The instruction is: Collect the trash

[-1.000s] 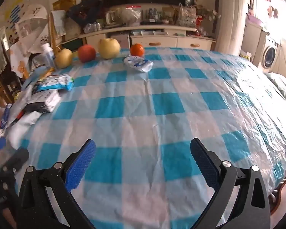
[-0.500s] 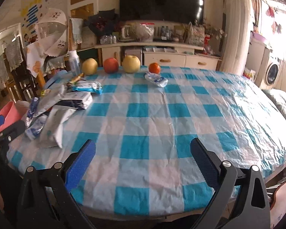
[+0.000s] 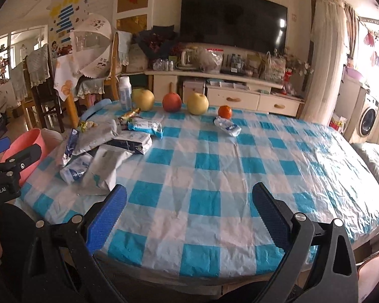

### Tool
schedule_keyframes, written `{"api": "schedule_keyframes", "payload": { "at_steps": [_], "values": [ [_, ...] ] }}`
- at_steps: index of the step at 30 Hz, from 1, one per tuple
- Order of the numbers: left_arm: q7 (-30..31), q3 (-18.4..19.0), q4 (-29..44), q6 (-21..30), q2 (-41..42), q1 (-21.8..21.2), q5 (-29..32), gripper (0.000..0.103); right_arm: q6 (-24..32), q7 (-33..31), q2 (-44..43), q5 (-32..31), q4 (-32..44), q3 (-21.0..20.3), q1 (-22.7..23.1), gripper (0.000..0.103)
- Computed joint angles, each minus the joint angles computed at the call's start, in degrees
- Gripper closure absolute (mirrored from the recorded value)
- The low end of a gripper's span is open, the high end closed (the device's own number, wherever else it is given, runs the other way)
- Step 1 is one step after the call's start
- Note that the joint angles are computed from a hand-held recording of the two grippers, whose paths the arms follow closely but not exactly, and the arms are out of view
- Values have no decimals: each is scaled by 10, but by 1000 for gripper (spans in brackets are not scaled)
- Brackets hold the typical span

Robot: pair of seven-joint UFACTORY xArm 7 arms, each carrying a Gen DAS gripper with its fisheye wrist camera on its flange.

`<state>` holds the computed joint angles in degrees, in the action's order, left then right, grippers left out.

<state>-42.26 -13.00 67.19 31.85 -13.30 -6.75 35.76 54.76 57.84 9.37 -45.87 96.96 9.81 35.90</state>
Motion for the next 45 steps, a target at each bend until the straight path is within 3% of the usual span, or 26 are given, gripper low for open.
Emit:
{"api": "schedule_keyframes", "payload": {
  "at_steps": [28,35,45],
  "values": [
    [-3,9,-14,-8,8,7,-6,4,-27,-20,0,21,-28,0,-13,5],
    [44,42,-37,-46,23,0,-85,4,-59,-31,5,62,-50,-6,-29,5],
    [134,62,-31,-92,64,-16,-204,4,-93,-51,17,146,-65,-13,-55,5]
  ]
}}
